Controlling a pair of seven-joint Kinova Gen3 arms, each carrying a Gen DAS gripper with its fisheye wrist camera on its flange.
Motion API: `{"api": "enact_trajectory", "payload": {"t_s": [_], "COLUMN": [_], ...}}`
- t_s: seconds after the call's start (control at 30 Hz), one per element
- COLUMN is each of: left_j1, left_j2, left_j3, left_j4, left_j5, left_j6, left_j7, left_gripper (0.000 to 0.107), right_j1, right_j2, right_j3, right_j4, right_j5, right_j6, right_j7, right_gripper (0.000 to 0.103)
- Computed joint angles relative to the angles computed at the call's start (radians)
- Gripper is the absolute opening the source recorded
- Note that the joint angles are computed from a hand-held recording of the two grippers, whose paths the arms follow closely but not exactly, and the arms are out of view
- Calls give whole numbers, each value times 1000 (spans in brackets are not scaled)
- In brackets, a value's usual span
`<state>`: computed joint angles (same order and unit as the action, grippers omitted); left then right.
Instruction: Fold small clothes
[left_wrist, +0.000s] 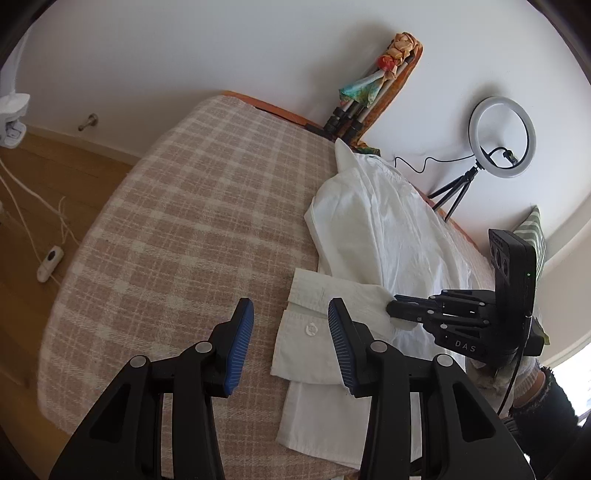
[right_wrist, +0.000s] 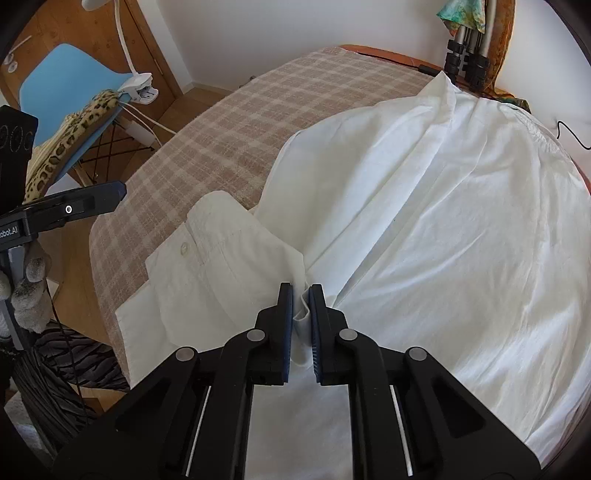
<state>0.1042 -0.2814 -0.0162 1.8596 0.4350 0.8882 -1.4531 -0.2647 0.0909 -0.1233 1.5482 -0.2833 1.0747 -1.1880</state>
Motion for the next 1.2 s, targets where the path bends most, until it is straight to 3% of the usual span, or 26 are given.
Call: {"api": "enact_trajectory", "payload": {"t_s": [0.1,0.2,0.33,0.5,0.57,0.6,0.63,0.67,0.7,0.93,0.97,1.1,1.2], "left_j1": [19,16,-6,-26,-33,-32,-21,-24,-35,-4,2,33,64], "left_j2": [40,105,175,188,191,188,189,199,199,140,122,56,11], "left_j3": [-24,-17,-2,24,33,27,8,8,26,40,31,7,0], "left_j4": [-5,-29,-53,-31,-39,-36,-33,-42,-47,-46,-42,-33,-13], "left_j5": [64,101,158,175,164,176,200,208,199,190,206,238,280], "left_j6": [14,41,64,0,2,-3,-1,10,11,-10,-5,23,22], "left_j7": [-38,-63,-101,-136,-139,-149,-170,-183,-186,-250,-268,-329,-367], "left_gripper": [40,47,48,46,45,42,29,20,7,3,3,3,3], "right_j1": [23,48,53,83,98,107,116,127,135,136,134,125,118], "right_j2": [-30,-40,-52,-55,-47,-45,-40,-34,-22,38,41,60,57], "right_j3": [13,27,29,50,60,65,69,74,75,51,47,34,32], "right_j4": [31,45,55,45,31,29,28,28,20,-15,-16,-27,-21], "right_j5": [-20,-74,-84,-164,-190,-206,-223,-244,-255,-223,-216,-184,-157], "right_j6": [-10,-3,-16,2,11,8,2,-1,6,5,1,16,13], "right_j7": [49,88,112,135,110,98,83,76,70,-20,-27,-32,-50], "right_gripper": [8,8,8,11,27,46,61,63,63,61,58,31,30]}}
